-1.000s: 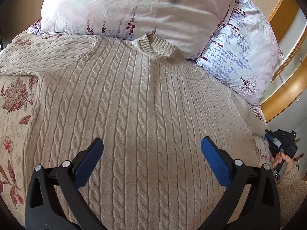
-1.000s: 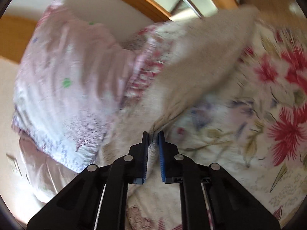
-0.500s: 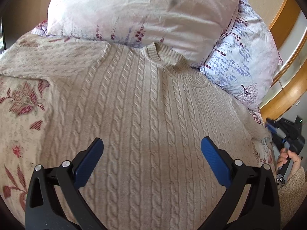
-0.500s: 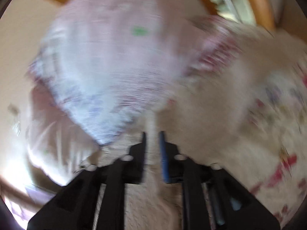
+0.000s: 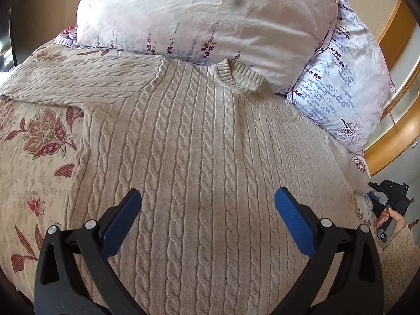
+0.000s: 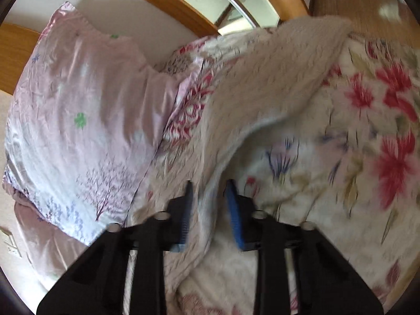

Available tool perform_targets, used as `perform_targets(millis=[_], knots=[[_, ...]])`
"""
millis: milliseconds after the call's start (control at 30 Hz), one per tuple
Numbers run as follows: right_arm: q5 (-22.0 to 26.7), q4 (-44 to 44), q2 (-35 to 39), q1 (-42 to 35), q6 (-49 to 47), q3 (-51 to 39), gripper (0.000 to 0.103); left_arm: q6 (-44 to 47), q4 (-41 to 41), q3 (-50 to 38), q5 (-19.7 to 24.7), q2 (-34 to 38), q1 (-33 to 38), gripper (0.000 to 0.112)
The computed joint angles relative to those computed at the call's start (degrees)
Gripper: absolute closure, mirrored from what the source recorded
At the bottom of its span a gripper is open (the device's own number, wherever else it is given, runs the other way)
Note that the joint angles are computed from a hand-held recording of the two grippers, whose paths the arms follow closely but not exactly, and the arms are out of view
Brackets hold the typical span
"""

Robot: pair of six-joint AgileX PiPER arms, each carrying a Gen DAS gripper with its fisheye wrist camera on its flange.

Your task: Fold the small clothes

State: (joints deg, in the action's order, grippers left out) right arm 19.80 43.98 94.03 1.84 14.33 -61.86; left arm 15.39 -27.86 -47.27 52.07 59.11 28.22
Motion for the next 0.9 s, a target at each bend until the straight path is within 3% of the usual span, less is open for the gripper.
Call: perform_targets(millis=[167, 333, 433, 533, 633, 800, 900], knots=[[-1.2, 3.7, -1.2, 1.4, -8.4, -0.9, 0.093, -0.1, -0.2, 0.0, -0.2, 0.5, 0.6, 0.011], [-1.0, 20.5, -3.7, 5.6, -25.5, -2.0, 0.093, 0.5, -0.9, -0.3, -0.7, 1.0, 0.2, 0.011], [-0.6, 22.7, -3.6, 10.7, -28.9, -4.7, 0.093, 0.3, -0.9, -0.8, -1.2, 1.4, -0.4, 0.011], [-0.7, 20.6, -1.6, 17.2, -28.2, -8.7, 0.093, 0.1, -1.0, -1.5, -1.6, 2.0, -0.8, 0.011], [0.2, 12.6, 2.7, 23.6, -22.1, -13.4, 0.093, 0.1, -1.2, -2.6, -1.8, 2.9, -0.9, 0.011], [7.7, -5.1, 14.0, 31.7, -6.2, -23.7, 0.092, 2.7, -3.9, -4.8, -0.4, 4.6, -0.3, 0.011], [10.6, -3.2, 16.9, 32.5, -5.0, -25.2, 0.085, 4.0, -4.8, -5.9, 0.7, 5.4, -0.2, 0.011]])
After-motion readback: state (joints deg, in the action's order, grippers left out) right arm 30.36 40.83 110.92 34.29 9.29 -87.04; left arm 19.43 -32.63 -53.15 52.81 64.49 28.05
